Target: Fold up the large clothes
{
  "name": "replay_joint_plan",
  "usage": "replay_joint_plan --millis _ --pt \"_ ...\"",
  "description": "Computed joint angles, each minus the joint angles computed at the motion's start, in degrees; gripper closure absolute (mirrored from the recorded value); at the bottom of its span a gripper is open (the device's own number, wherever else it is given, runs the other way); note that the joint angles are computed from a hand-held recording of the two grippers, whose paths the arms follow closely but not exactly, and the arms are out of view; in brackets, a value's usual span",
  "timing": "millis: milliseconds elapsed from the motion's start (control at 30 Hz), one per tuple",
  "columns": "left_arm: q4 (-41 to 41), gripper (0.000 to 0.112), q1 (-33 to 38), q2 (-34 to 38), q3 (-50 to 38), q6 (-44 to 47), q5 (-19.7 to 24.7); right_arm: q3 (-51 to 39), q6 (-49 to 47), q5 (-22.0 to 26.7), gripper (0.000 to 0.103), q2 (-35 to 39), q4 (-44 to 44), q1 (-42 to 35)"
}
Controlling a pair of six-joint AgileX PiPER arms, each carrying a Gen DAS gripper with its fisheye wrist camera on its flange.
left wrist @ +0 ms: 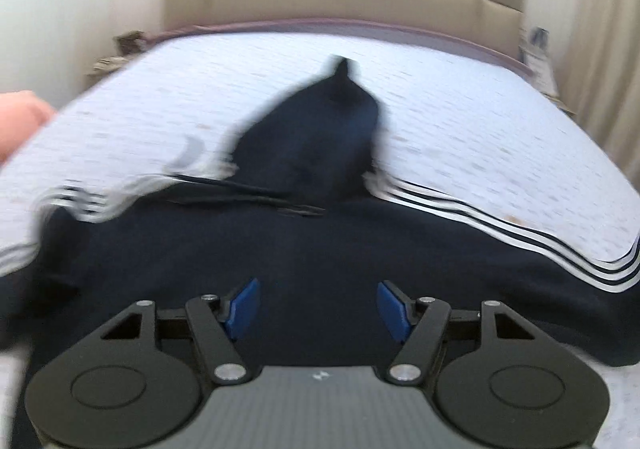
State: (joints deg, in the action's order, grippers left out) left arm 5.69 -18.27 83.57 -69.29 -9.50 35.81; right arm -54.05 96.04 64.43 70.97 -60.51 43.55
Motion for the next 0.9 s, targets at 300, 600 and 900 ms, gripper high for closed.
replay_joint_plan --millis 300,600,900 --pt "-21.8 0.044 28.4 1.8 -7.2 36.8 3.2 -43.8 -2.0 -6.9 0.075 37.0 3.7 11.0" --pt "-35.9 0.041 41.6 12.6 -12.7 57.3 11.7 -41.7 -7.5 -7.7 0.063 39.4 14.0 12.8" --pt "-46.6 0.034 40.4 28.3 -25.0 53.4 28.0 -19.5 2.0 1.1 0.091 28.7 19.2 8.4"
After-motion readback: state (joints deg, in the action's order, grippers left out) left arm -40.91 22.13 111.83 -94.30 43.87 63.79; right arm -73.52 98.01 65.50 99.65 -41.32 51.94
